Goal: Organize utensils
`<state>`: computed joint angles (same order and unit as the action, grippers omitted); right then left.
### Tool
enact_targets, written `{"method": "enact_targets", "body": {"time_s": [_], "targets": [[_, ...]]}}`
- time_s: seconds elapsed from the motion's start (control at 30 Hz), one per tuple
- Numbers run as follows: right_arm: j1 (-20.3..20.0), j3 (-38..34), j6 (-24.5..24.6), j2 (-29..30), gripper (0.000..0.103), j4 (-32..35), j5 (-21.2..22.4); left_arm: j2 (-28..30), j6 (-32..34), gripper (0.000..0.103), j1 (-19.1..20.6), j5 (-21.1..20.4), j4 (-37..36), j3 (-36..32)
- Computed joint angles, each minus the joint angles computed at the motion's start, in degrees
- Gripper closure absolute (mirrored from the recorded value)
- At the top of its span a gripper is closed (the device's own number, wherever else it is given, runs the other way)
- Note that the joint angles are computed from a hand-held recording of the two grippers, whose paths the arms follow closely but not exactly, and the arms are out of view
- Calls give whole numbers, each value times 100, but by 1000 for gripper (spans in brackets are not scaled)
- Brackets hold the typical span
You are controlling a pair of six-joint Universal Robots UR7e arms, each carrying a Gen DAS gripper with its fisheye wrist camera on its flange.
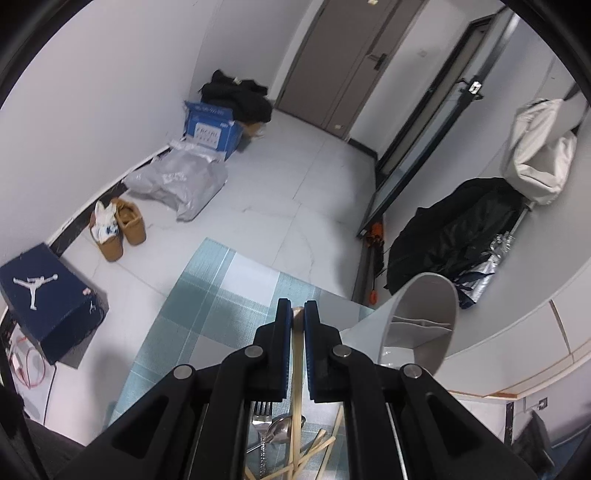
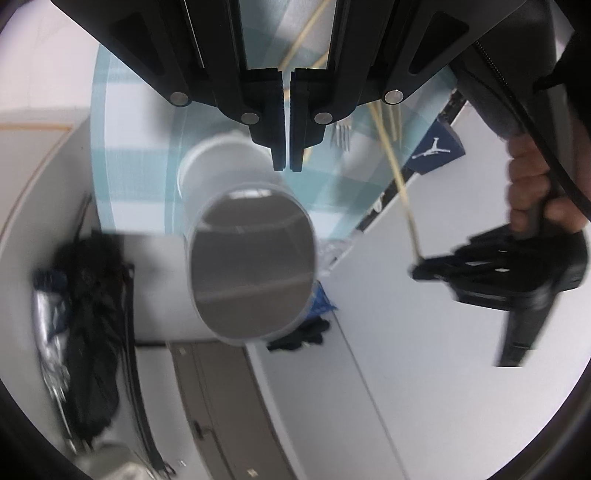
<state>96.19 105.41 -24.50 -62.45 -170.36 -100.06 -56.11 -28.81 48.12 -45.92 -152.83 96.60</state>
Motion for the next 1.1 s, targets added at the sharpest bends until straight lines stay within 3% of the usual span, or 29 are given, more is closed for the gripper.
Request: {"method": "enact_targets", "body": {"time_s": [0.17,0.27,0.47,0.53,0.6,0.67,0.7,0.8,1.0,1.1], "targets": [[-47,-179,501,144,87,637,-450,-126,422,100,-95,-57,-366,232],[-44,-328,668,353,70,876,-773,-198,679,100,-113,-124,-619,376],[-46,-659,1032,832,70,1055,-1212,-358,885,100,-91,-283,-915,582],[-4,-792,1072,1041,72,991,-1527,-413,933,100,-78,-293,-997,634],[34,-845,1063,1184,84,803,-1775,-460,951,100,-47,-328,-1033,653],[144,-877,829,1340,88,514,-2165,-496,901,100,-22,-380,-1027,677],[165,-898,716,1370,95,512,-2201,-507,896,100,-9,-402,-1018,673],[236,-984,542,1443,103,529,-2369,-522,874,100,-8,-418,-1047,693],[188,-622,542,1022,103,346,-2090,-533,1002,100,-81,-419,-1125,746],[88,-524,701,770,103,665,-1608,-557,990,100,-114,-418,-1139,780]]}}
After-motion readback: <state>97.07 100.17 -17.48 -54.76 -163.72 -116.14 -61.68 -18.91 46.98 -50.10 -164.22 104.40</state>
